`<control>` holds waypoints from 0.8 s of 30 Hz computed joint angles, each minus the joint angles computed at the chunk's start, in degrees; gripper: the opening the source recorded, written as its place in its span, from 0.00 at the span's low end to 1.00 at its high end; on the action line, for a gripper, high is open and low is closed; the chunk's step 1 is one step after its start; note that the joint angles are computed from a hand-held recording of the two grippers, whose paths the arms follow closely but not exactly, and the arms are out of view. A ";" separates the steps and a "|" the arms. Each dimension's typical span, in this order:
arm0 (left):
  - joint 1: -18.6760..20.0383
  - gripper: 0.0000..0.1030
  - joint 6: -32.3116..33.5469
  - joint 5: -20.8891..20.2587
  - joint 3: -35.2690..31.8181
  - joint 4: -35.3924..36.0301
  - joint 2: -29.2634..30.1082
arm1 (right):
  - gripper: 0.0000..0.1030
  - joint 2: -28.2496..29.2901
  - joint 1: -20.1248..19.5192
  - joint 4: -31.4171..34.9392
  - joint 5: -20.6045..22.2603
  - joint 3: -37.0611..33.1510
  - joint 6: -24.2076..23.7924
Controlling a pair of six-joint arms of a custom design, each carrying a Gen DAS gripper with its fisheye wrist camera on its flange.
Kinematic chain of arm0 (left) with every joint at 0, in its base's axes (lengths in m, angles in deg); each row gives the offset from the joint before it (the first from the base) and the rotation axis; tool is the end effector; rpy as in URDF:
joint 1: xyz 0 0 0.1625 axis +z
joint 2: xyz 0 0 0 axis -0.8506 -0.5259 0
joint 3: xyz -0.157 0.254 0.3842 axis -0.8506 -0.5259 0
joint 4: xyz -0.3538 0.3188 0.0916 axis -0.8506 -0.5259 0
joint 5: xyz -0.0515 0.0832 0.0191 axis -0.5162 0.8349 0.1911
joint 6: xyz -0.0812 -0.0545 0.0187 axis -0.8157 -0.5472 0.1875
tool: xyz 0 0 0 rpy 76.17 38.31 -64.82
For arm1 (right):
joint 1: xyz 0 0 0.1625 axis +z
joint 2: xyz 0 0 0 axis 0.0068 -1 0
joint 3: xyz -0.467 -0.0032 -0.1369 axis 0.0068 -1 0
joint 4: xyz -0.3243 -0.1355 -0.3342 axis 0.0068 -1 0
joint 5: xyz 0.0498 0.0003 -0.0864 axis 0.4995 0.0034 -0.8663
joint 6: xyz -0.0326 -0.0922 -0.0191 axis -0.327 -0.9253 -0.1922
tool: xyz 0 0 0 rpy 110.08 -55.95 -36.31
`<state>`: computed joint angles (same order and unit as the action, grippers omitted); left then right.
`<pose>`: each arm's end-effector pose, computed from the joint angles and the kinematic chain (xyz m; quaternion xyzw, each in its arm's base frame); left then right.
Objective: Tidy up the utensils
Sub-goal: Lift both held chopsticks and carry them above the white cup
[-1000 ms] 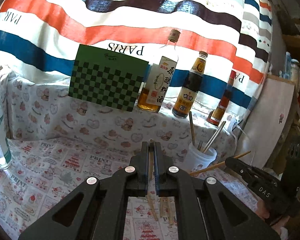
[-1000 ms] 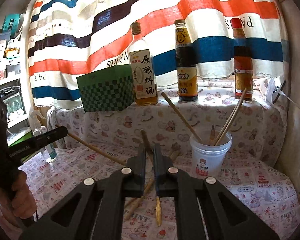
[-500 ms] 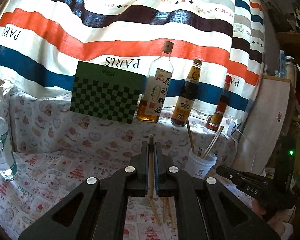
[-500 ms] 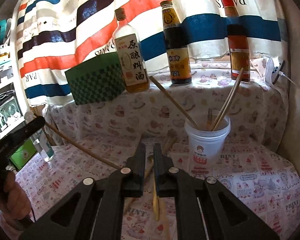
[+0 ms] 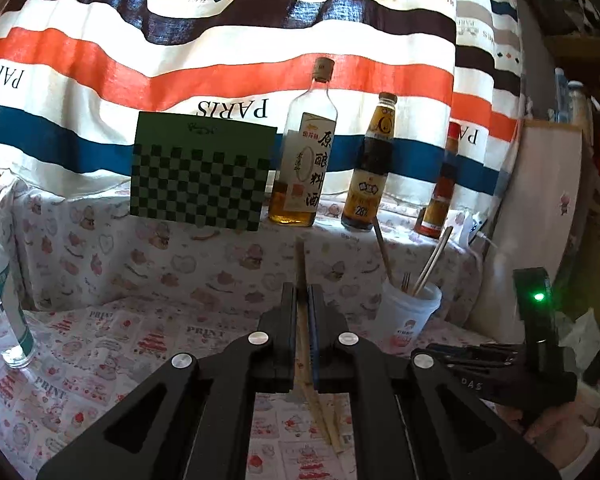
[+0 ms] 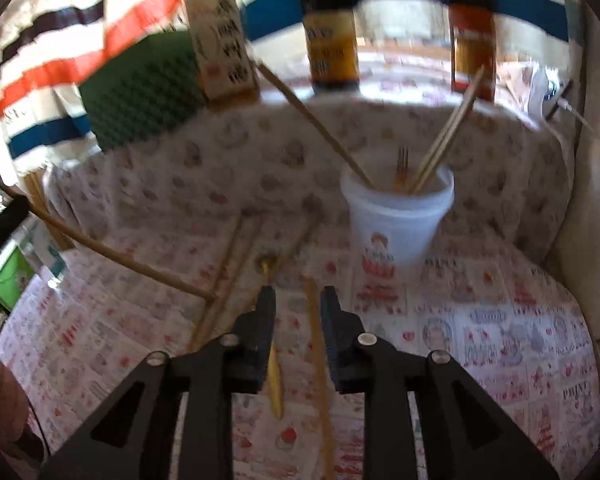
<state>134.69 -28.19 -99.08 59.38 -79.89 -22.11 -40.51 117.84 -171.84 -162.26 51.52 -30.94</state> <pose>-0.0293 -0.7033 0.4482 0.3522 0.8199 -0.4414 0.0944 0.4370 -0.6926 -0.0120 0.0756 -0.8597 0.3996 0.3090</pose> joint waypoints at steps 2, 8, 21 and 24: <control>0.07 0.04 -0.43 0.06 -0.28 1.08 0.16 | 0.20 -0.08 -0.60 4.71 -1.07 -0.43 2.95; 0.15 0.05 -1.37 1.98 -1.34 2.61 1.32 | 0.20 -0.08 -3.17 19.18 -1.05 -2.01 11.09; -0.08 0.05 -0.90 2.93 -0.97 2.71 1.47 | 0.07 1.80 -3.86 14.66 -0.49 -3.87 7.41; 0.18 0.05 -1.95 2.56 -1.28 2.28 1.38 | 0.06 -0.24 -3.76 2.97 4.62 -0.01 5.79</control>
<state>134.87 -30.13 -96.52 58.09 -77.61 -20.73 -40.75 114.08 -168.86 -157.64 51.51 -25.14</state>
